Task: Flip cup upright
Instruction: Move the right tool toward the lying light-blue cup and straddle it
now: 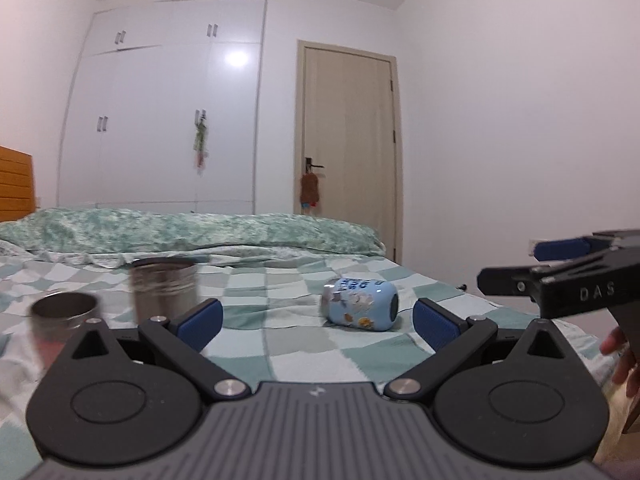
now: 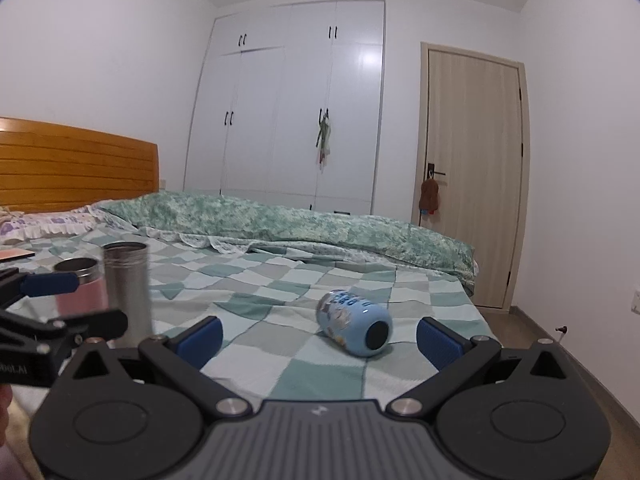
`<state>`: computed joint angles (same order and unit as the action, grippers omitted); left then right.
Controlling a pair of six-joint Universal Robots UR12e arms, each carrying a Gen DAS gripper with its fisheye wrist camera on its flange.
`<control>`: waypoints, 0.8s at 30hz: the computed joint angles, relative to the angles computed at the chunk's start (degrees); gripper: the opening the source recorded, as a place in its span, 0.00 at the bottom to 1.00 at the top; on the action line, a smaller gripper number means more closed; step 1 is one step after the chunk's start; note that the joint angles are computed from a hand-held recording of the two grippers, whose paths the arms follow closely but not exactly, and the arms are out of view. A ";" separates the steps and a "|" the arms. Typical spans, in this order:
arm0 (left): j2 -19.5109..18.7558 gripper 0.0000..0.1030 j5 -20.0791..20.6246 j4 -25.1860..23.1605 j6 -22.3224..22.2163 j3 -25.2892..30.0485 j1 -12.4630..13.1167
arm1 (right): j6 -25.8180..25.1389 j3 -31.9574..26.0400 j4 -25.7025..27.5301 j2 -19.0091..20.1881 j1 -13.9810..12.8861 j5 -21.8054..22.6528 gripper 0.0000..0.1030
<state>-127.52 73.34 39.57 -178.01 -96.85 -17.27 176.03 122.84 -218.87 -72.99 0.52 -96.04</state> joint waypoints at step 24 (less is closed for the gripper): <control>-11.17 1.00 6.06 -27.37 5.19 26.28 -3.76 | -8.74 -23.32 29.68 9.55 -8.43 12.77 1.00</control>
<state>-138.69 79.40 12.20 -172.83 -70.57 -21.03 167.29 99.52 -189.19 -63.44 -7.90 -83.26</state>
